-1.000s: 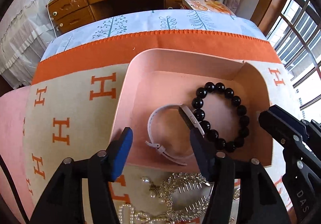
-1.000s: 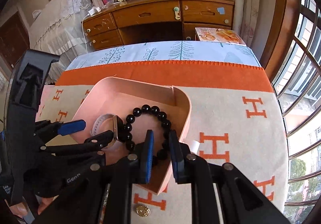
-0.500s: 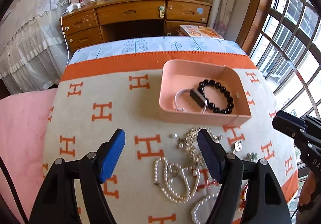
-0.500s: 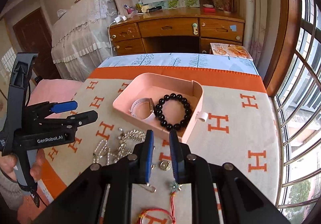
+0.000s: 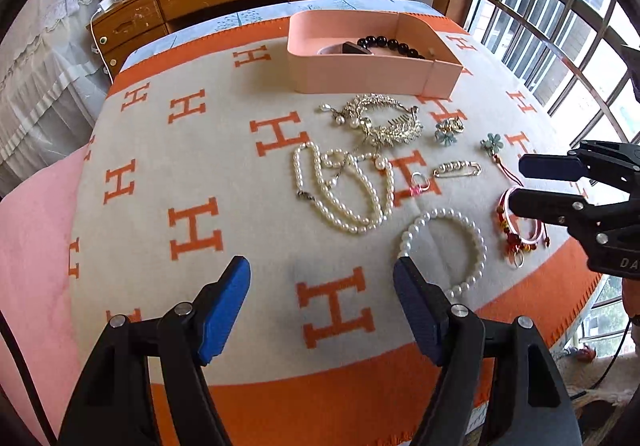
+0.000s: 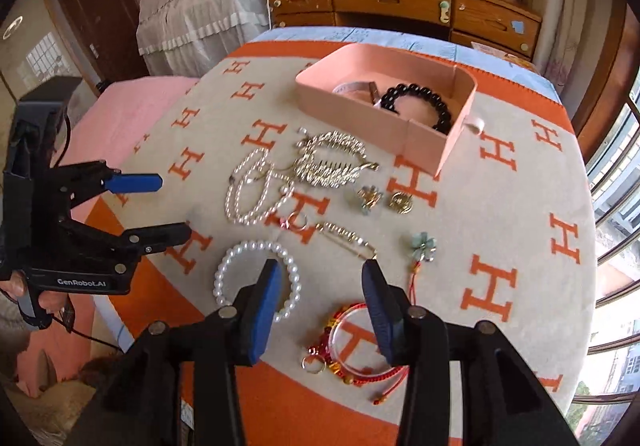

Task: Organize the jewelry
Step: 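Grasp the pearl necklace with the left tool while the right tool grasps the pearl bracelet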

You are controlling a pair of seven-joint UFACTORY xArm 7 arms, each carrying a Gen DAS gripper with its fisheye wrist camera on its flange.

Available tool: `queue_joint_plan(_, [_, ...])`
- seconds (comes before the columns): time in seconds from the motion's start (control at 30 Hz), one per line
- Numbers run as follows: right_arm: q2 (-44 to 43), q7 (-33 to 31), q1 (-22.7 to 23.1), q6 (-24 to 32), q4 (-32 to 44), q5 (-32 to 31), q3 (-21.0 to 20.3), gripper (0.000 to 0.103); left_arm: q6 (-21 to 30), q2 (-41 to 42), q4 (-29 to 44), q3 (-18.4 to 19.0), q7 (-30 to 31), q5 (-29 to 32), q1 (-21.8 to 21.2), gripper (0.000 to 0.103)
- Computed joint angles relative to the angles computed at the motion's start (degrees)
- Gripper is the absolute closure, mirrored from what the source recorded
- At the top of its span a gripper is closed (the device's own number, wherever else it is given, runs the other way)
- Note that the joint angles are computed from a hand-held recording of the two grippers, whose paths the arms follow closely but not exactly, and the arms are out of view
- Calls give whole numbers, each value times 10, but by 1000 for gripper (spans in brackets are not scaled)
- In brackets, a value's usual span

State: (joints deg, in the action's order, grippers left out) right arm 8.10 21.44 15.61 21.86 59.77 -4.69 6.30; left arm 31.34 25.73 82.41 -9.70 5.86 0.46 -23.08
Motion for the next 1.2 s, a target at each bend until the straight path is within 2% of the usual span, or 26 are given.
queue_joint_plan(0.3, [85,-17,25,77,83,-37,-5,62,4,-12,-21,-10,23,-26,14,34])
queue_joint_plan(0.37, [91,2,43,85,91,-77,-19,69,9,-8,-13,-13,37,-27,16,43])
queue_joint_plan(0.4, [94,2,47,91,96,-89,-21,70,13,-5,-9,-13,43,-26,15,45])
queue_joint_plan(0.53, [96,-18,43,99,102,-85,-14,95,26,15,19,-13,69,-18,10,56])
queue_joint_plan(0.57, [96,-19,42,102,103,-82,-13,95,32,23,30,-15,79,-20,10,59])
queue_joint_plan(0.7, [79,-28,24,102,84,-40,-7,95,50,49,71,-25,131,-24,9,61])
queue_joint_plan(0.87, [44,-32,-1,69,30,21,0,95,66,76,114,-32,222,-8,-6,68])
queue_joint_plan(0.97, [26,-44,-10,45,-1,54,7,95,98,99,152,-31,270,0,-19,77])
queue_joint_plan(1.07, [14,-65,-19,26,-22,90,12,95,150,129,202,-28,308,4,-33,85])
queue_joint_plan(1.2, [6,-95,-27,6,-39,134,19,95,201,163,263,-8,322,22,-59,87])
